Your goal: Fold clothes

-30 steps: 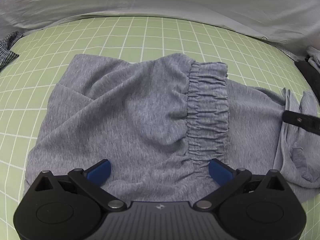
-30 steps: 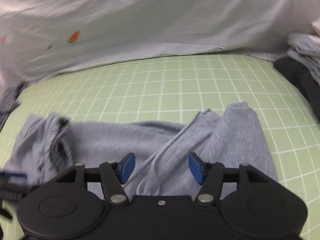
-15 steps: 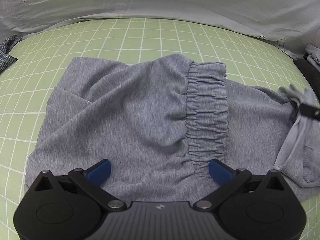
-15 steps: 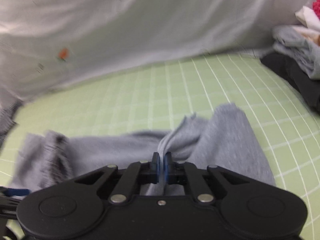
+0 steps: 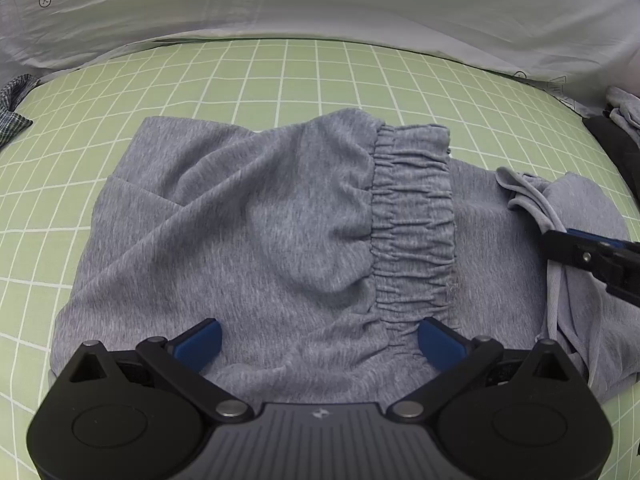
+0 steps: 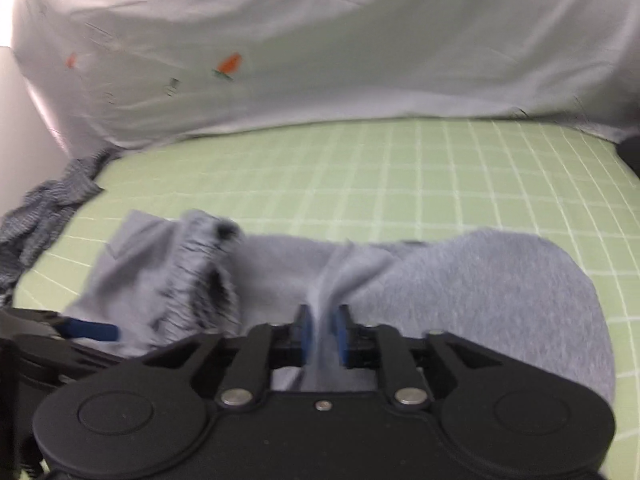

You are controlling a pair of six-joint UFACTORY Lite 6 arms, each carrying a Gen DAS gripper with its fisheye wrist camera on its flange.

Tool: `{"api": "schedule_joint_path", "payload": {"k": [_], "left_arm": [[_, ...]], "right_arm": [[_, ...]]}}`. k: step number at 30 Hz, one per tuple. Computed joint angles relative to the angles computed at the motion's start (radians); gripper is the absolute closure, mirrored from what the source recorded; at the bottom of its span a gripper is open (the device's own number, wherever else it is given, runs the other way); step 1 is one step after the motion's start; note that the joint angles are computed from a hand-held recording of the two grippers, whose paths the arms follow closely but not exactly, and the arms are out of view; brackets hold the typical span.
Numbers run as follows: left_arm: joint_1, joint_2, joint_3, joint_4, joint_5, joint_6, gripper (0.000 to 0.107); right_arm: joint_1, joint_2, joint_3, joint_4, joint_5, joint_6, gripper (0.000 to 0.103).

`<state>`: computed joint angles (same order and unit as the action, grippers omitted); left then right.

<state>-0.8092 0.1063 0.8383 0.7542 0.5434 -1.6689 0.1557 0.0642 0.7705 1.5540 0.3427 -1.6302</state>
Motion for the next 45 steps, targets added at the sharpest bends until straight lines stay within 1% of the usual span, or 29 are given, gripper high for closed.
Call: {"api": "schedule_joint_path", "payload": {"k": [1, 3, 4, 6, 8, 9, 10, 11, 12, 14, 18, 21, 22, 23, 24, 26, 27, 28, 29, 30, 31, 32, 33, 34, 37, 40, 42, 44, 45], "left_arm": [[-0.001, 0.003, 0.002, 0.002, 0.000, -0.002, 0.004], [-0.004, 0.006, 0.006, 0.001, 0.005, -0.005, 0.004], [-0.006, 0.006, 0.007, -0.001, 0.006, -0.004, 0.004], [-0.003, 0.005, 0.010, -0.011, 0.006, 0.009, 0.004], [0.001, -0.005, 0.002, -0.023, 0.001, 0.031, 0.004], [0.005, -0.008, 0.000, -0.030, -0.003, 0.043, 0.004], [0.008, -0.010, -0.002, -0.036, -0.008, 0.054, 0.004], [0.011, -0.016, -0.009, -0.039, -0.014, 0.064, 0.004], [0.015, -0.019, -0.012, -0.041, -0.020, 0.072, 0.004], [0.018, -0.023, -0.017, -0.042, -0.025, 0.078, 0.004], [0.021, -0.022, -0.016, -0.042, -0.029, 0.086, 0.004], [0.031, -0.035, -0.023, -0.067, -0.039, 0.123, 0.004], [0.035, -0.042, -0.029, -0.077, -0.045, 0.140, 0.004], [0.040, -0.050, -0.034, -0.088, -0.051, 0.158, 0.004], [0.045, -0.060, -0.041, -0.102, -0.058, 0.178, 0.004], [0.056, -0.087, -0.060, -0.136, -0.070, 0.219, 0.004], [0.061, -0.105, -0.072, -0.157, -0.074, 0.240, 0.004], [0.059, -0.124, -0.084, -0.164, -0.069, 0.243, 0.004], [0.055, -0.145, -0.096, -0.169, -0.064, 0.243, 0.004], [0.043, -0.164, -0.105, -0.160, -0.048, 0.226, 0.004], [0.028, -0.183, -0.112, -0.145, -0.026, 0.207, 0.004], [0.014, -0.192, -0.109, -0.132, 0.006, 0.197, 0.004], [-0.001, -0.201, -0.106, -0.120, 0.038, 0.189, 0.004], [-0.009, -0.205, -0.100, -0.107, 0.068, 0.186, 0.004], [-0.029, -0.220, -0.091, -0.077, 0.150, 0.179, 0.004], [-0.033, -0.227, -0.093, -0.058, 0.198, 0.199, 0.004], [-0.030, -0.221, -0.095, -0.061, 0.223, 0.215, 0.004], [-0.022, -0.230, -0.115, -0.077, 0.226, 0.214, 0.004], [-0.017, -0.240, -0.130, -0.086, 0.221, 0.209, 0.004]], "right_arm": [[-0.001, -0.012, -0.010, 0.005, -0.011, -0.001, 0.054], [0.007, -0.036, -0.024, 0.004, -0.039, 0.000, 0.053], [0.017, -0.039, -0.024, -0.013, -0.054, 0.020, 0.047], [0.051, -0.016, -0.010, -0.108, -0.090, 0.114, 0.040], [0.088, 0.009, -0.002, -0.236, -0.138, 0.231, 0.044], [0.103, 0.020, 0.002, -0.319, -0.159, 0.310, 0.056], [0.105, 0.026, 0.004, -0.390, -0.169, 0.383, 0.079], [0.101, 0.028, 0.004, -0.434, -0.173, 0.431, 0.089], [0.086, 0.021, 0.003, -0.436, -0.165, 0.445, 0.094], [0.034, -0.015, -0.010, -0.316, -0.116, 0.364, 0.096], [-0.089, -0.153, -0.065, -0.051, 0.080, 0.172, 0.096], [-0.135, -0.223, -0.091, 0.022, 0.228, 0.118, 0.096], [-0.118, -0.221, -0.094, 0.015, 0.224, 0.118, 0.096], [-0.079, -0.208, -0.094, -0.004, 0.179, 0.124, 0.096], [-0.036, -0.194, -0.092, -0.025, 0.127, 0.137, 0.095], [0.033, -0.110, -0.074, -0.123, 0.044, 0.208, 0.083], [0.051, -0.078, -0.069, -0.175, 0.023, 0.265, 0.070], [0.059, -0.063, -0.071, -0.215, 0.016, 0.321, 0.062], [0.056, -0.064, -0.080, -0.221, 0.019, 0.335, 0.061], [0.043, -0.090, -0.093, -0.200, 0.026, 0.311, 0.055], [0.033, -0.119, -0.102, -0.170, 0.018, 0.281, 0.036], [0.023, -0.152, -0.111, -0.134, -0.002, 0.250, 0.023], [0.007, -0.186, -0.125, -0.090, -0.023, 0.211, 0.004], [-0.011, -0.218, -0.138, -0.038, -0.043, 0.163, 0.000], [-0.056, -0.223, -0.120, -0.034, -0.142, 0.145, 0.000], [-0.118, -0.206, -0.142, 0.047, -0.206, 0.001, 0.000], [-0.190, -0.174, -0.149, -0.025, -0.191, 0.058, 0.001], [-0.252, -0.127, -0.130, -0.124, -0.158, 0.176, 0.005], [-0.281, -0.099, -0.118, -0.143, -0.134, 0.203, 0.011]]}}
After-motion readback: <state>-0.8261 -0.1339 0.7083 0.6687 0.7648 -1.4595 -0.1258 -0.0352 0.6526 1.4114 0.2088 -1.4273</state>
